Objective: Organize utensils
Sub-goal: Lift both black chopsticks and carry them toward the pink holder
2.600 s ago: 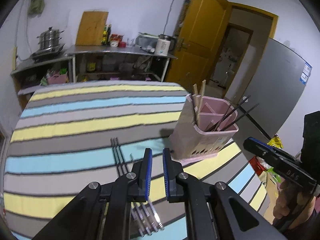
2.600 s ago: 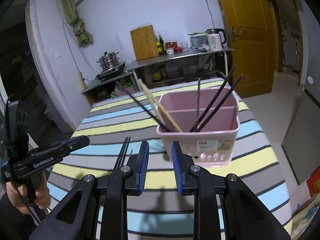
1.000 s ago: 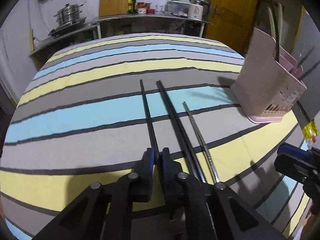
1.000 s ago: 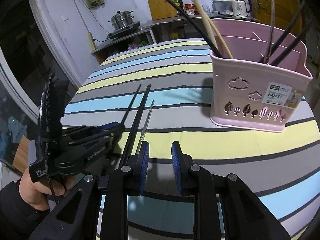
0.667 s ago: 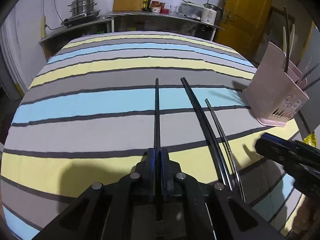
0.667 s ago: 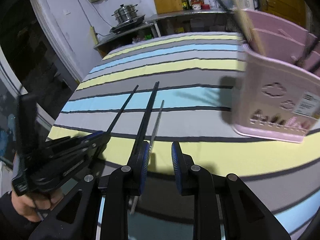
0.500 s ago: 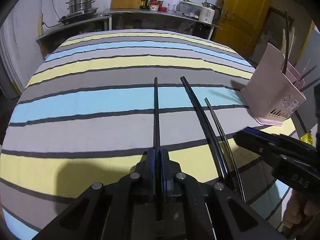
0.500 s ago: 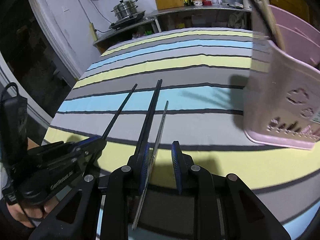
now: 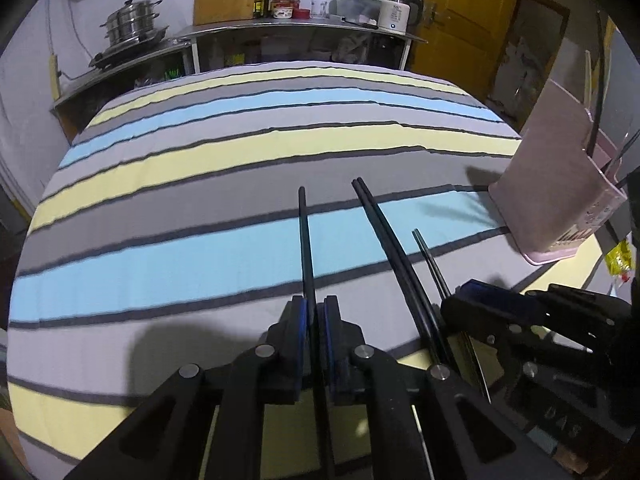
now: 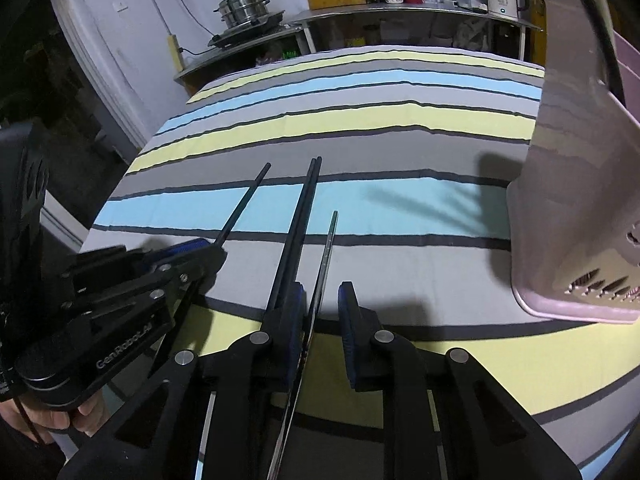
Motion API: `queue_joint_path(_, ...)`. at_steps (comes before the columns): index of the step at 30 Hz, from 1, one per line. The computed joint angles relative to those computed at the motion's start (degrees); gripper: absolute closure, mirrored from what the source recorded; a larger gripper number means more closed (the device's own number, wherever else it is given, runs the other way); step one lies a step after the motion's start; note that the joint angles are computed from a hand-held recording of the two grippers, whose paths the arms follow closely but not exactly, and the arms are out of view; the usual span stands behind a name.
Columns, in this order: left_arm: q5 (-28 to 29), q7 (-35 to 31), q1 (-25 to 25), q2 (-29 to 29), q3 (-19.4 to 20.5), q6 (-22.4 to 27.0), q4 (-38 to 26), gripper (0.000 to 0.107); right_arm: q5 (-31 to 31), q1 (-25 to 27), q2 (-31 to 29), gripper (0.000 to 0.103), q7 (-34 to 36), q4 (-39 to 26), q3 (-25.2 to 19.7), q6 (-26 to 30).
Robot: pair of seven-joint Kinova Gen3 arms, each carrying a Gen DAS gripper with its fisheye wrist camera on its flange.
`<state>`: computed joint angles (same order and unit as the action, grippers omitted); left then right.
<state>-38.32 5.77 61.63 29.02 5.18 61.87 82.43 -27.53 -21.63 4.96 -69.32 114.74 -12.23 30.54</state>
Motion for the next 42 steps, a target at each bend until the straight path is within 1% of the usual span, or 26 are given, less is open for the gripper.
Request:
queue_joint_path(2,0.37,-2.31,-0.72,0.8,0.28,1.07,-1.49,0.099,2.16,-0.87,0.1,0.085,-1.83,-0.24,0.02,-0.41)
queue_joint_path(4,0.51,-3.82,-1.04,1.29,0.1,1.51,-2.22,0.099,5.59,-2.04,0.09,0.091,-4.8,-0.38,0.13,-1.06)
queue_joint_path(6,0.48,-4.67,-1.04,1.53,-0.2,1.72,-2.49,0.099,6.2,-1.94,0.23,0.096,-5.19,-0.54,0.12,-1.03)
queue_joint_path(8,0.69,-5.01,-1.04,1.65,-0.43,1.98,-2.78,0.099,5.18,-1.36,0.32,0.096,-4.21,-0.64,-0.06,-0.72)
queue_joint_path(11,1.14,-4.21,-1.22,1.03,-0.71,1.11,-2.03,0.102,2.88,-0.24,0.14,0.097,-1.99,-0.75,-0.14,0.23)
queue_joint_path(12,1.17,-3.1,-1.19,0.29,-0.84,0.0,-1.05,0.102,1.82,0.14,-0.22,0.097,-1.01,-0.6,-0.15,0.39)
queue_joint_path(17,-1.63,1.89,0.57,-2.56,-0.96,-0.51,1.66,0.102,-2.78,1.17,-2.57,0.097,3.3,-0.08,0.6,1.31)
queue_joint_path(22,-5.57,6.36,2.46,-5.17,0.35,1.84,2.37,0.102,-7.97,1.98,-5.87,0.098,8.11,0.41,2.77,2.99)
queue_joint_path(27,-8.95,8.71,3.46,-6.95,2.47,4.82,1.72,0.103,-12.1,2.24,-9.67,0.098,12.0,0.77,5.8,5.14)
queue_joint_path(35,-13.4,9.77,5.7,-8.52,5.02,9.32,-0.97,0.103,-15.27,2.01,-14.76,0.098,14.77,1.3,9.7,7.83)
queue_joint_path(42,-15.72,9.36,7.4,-8.93,6.03,12.24,-3.64,0.103,-16.28,1.91,-17.17,0.098,15.39,1.2,11.94,9.33)
